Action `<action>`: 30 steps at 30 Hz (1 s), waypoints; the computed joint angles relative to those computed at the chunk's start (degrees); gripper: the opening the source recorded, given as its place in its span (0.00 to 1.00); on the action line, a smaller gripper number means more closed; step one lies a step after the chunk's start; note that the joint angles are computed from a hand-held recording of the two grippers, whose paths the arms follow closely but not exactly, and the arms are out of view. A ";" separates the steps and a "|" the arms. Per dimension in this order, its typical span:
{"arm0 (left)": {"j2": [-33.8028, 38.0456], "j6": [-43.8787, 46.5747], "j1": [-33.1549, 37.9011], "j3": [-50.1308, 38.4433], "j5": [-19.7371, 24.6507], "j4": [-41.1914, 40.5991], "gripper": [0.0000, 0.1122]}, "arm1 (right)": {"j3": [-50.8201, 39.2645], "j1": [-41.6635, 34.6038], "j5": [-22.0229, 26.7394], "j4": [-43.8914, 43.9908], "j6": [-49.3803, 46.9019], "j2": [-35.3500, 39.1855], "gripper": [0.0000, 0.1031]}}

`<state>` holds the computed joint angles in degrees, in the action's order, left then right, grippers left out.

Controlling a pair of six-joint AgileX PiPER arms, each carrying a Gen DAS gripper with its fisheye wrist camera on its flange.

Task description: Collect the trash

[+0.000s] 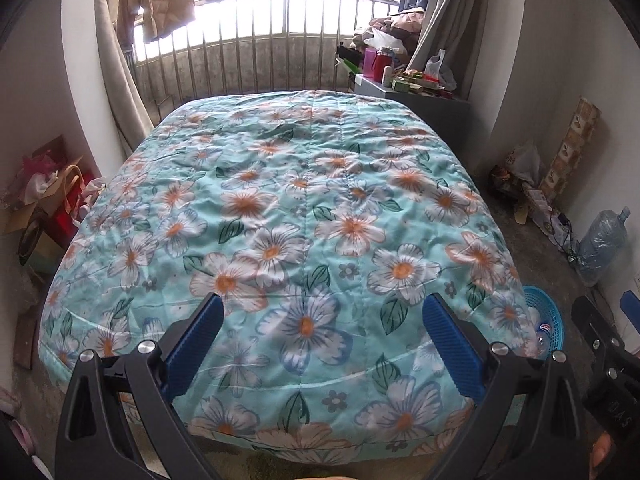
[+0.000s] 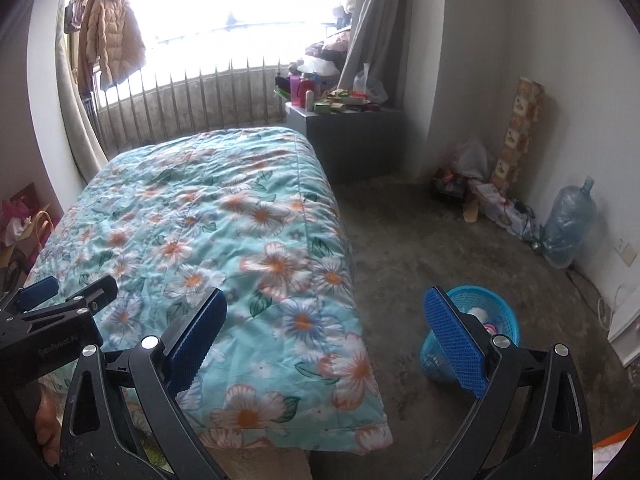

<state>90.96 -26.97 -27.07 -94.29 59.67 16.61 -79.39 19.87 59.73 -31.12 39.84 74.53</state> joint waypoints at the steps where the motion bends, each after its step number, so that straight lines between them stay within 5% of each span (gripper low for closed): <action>1: 0.50 -0.23 -0.09 -0.50 0.98 0.00 0.87 | 0.08 0.00 0.83 -0.36 -0.50 0.29 0.92; 11: 5.49 0.99 -1.15 -5.87 7.94 -3.81 0.87 | 2.46 -3.32 0.78 3.04 -4.91 -0.61 0.92; 30: 6.89 0.93 -5.43 -8.28 8.67 -1.28 0.87 | 4.25 -10.48 1.88 8.24 -12.24 -1.76 0.92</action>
